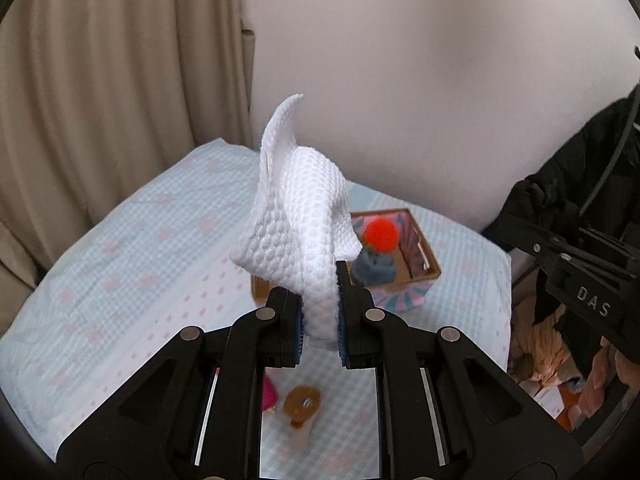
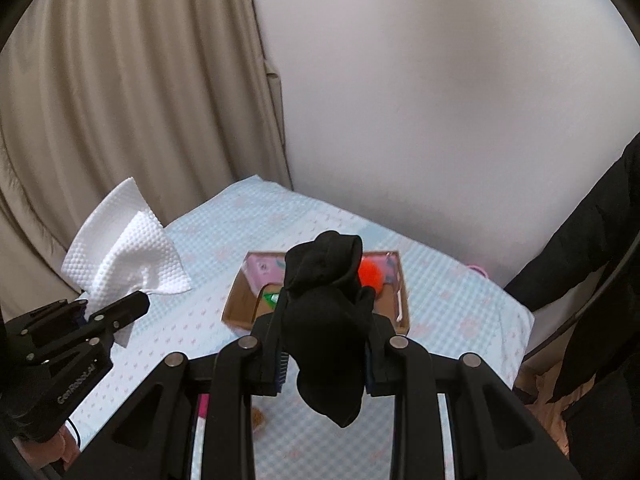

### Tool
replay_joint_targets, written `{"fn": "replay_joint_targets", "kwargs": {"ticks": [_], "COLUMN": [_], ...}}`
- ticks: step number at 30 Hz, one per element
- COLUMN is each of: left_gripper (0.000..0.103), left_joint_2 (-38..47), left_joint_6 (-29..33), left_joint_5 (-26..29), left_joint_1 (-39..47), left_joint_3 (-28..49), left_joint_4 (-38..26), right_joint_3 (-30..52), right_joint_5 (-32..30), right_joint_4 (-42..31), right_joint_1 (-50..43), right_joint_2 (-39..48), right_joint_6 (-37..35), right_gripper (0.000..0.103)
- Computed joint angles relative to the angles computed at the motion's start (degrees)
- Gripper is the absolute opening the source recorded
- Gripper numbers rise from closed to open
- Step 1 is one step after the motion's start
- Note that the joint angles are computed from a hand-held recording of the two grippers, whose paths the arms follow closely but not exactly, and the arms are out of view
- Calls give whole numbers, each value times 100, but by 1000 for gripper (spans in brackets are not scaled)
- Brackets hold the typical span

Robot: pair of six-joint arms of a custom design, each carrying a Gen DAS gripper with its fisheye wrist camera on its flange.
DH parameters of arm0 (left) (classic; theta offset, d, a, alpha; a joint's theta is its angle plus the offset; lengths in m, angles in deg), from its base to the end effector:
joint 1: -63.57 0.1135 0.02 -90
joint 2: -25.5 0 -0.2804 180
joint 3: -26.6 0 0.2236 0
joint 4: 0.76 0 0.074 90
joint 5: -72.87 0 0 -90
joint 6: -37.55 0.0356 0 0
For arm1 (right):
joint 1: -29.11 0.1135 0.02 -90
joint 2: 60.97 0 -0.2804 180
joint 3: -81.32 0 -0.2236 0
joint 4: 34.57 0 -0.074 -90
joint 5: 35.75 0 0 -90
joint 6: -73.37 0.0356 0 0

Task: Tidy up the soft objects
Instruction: 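Carry the white cloth over the box with the left tool while the right tool carries the black sock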

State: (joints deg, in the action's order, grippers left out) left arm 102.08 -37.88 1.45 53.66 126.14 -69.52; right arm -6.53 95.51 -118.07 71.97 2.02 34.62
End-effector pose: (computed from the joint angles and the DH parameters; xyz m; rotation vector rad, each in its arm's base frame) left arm 0.2305 -0.0518 0.3962 0.6475 2.2521 -0.3436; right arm 0.1235 0.0826 0.3904 0.4290 2.1866 -0.0466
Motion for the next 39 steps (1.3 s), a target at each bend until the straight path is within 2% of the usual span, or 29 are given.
{"fn": "replay_joint_targets", "kwargs": {"ticks": [4, 9, 14, 18, 24, 28, 33, 39], "left_gripper": [11, 11, 11, 11, 11, 11, 11, 13], "left_joint_2": [582, 1382, 2179, 3090, 4644, 5509, 6383, 6798], "left_joint_6": [-391, -821, -1208, -1534, -1793, -1862, -1830, -1788], "left_joint_5": [-351, -792, -1092, -1232, -1456, -1612, -1785, -1954], "left_joint_1": [-417, -951, -1307, -1470, -1564, -1549, -1478, -1440], "left_joint_3": [443, 865, 1125, 1654, 2961, 3747, 4636, 5299], "left_joint_4": [51, 174, 308, 277, -190, -508, -937, -1287], "right_joint_3": [-39, -225, -385, -459, -259, -208, -126, -319], "right_joint_5": [-725, -2242, -3550, -4439, -5154, -5427, -5598, -5790], "right_joint_4": [542, 1289, 1697, 2030, 2454, 2750, 2949, 3072], "right_joint_1": [-1078, -2885, -4174, -4952, -5408, -5386, -5233, -5083], "right_joint_2": [-114, 16, 404, 951, 2018, 2727, 3460, 3767], "right_joint_6": [-1025, -2346, -3202, -3875, -4484, -4730, -5183, -5689], "right_gripper": [26, 26, 26, 26, 26, 26, 26, 26]}}
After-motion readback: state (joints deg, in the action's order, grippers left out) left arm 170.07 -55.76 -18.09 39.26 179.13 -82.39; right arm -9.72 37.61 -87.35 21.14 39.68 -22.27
